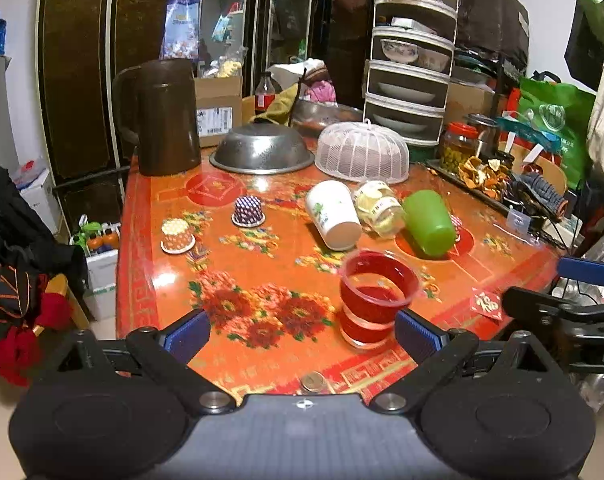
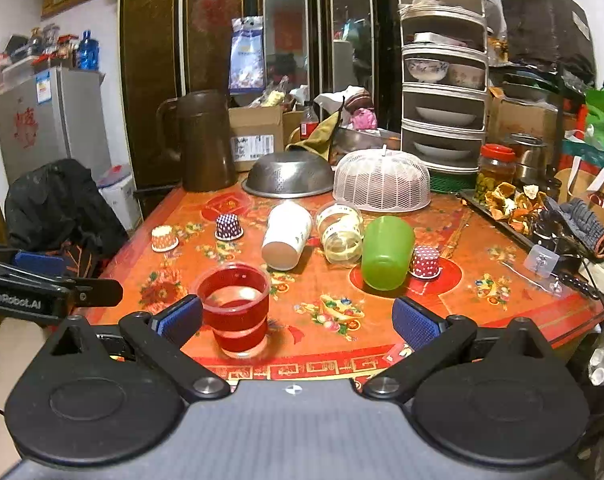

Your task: Flip cup upright

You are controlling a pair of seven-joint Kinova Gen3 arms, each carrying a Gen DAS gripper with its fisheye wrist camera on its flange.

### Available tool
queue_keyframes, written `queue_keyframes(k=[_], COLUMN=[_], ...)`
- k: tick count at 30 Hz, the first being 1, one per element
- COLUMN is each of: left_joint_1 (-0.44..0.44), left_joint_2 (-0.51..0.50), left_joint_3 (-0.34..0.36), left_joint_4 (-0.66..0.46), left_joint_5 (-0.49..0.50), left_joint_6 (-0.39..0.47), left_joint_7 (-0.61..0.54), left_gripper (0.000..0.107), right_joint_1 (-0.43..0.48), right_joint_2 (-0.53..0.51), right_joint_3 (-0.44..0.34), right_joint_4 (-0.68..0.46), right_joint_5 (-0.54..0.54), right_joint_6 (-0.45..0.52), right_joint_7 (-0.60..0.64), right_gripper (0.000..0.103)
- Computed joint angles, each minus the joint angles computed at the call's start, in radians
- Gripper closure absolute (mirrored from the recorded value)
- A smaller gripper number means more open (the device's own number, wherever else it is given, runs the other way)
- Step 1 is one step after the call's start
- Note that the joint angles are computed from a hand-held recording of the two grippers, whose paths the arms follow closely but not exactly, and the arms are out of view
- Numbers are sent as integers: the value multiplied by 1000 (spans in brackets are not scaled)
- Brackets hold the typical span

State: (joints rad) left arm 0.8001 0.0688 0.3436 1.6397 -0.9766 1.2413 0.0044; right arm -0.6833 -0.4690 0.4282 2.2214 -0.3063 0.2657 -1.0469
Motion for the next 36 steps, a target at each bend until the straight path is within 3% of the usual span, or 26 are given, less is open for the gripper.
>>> queue_keyframes(k=[3,8,36], left_joint_1=[-6,-2,-2], left_joint_2=[-6,4,3], left_joint_3=[-1,0,-7], left_joint_4=[4,-9,-16], left_joint_5=[8,11,15], left_joint_6=[-30,-9,-7], left_joint_7=[2,-17,-24], left_gripper=[8,8,8], right_joint_1=[-37,-97,-178], right_joint_2=[15,6,-26], right_joint_3=[35,112,179], right_joint_4=[-12,-29,-18], right_joint_5=[0,-35,-74], right_joint_6=[2,38,21], right_joint_7=[23,63,142], right_gripper=[1,1,1])
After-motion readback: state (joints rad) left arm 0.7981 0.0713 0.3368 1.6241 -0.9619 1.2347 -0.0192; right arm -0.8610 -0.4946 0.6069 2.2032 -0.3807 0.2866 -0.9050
